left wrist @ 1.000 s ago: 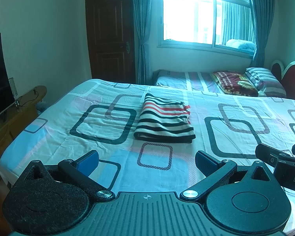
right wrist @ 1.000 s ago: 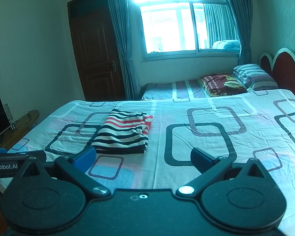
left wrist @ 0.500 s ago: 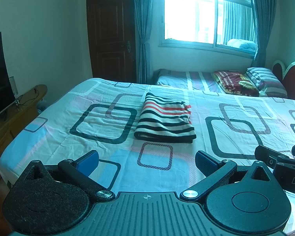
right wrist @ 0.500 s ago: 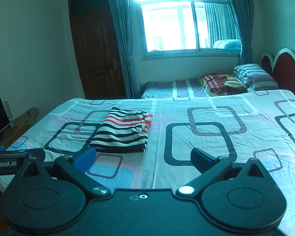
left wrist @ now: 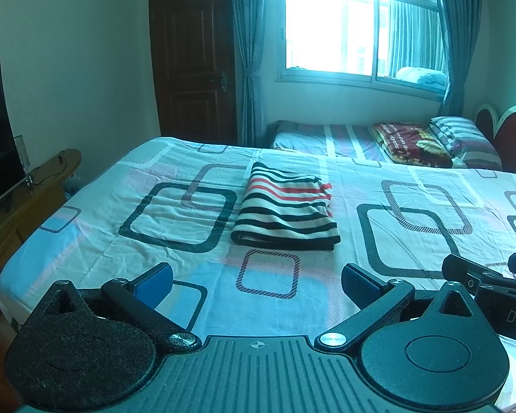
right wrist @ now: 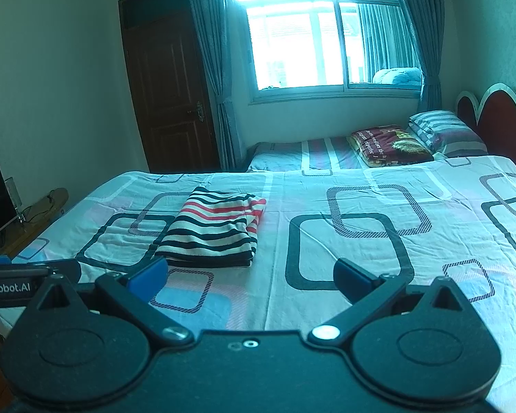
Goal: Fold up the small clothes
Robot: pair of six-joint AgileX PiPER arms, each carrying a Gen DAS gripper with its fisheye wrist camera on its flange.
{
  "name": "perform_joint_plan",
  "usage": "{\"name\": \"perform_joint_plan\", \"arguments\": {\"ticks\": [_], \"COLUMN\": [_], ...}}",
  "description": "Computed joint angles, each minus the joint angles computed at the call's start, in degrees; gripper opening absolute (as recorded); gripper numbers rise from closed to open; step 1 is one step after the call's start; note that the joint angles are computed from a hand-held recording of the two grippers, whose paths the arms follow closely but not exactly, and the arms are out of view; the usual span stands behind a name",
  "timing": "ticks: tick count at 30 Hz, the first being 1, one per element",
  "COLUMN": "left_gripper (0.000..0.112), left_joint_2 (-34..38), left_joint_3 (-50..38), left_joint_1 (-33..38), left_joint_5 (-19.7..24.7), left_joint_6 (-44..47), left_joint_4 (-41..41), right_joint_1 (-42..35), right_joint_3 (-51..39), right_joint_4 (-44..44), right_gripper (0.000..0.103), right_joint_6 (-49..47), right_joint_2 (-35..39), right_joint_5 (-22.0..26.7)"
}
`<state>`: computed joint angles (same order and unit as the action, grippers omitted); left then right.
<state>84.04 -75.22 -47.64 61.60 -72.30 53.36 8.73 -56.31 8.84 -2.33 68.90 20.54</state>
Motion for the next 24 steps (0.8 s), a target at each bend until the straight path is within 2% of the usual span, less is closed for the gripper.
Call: {"name": "perform_joint_plan", "arguments": {"ticks": [16,24], "left_gripper": [0.103,0.103], "left_joint_2": [2.87,3.81], "left_joint_3": [-2.28,-1.5], "left_joint_1": [1.8,3.2], "left_joint_5": [-1.24,-4.13], "left_joint_6": [1.26,0.0], "left_joint_4": [-1.52,-0.13], "right_joint_1": [-1.02,-1.03], "right_joint_3": [-1.88,-3.15], "right_joint_4": [4.3,5.18], "right_gripper": [0.102,0.102], "right_joint_6": [-5.3,-6.6], "right_joint_2": [2.69,4.92], "right_joint_5": [0.81,0.8]}}
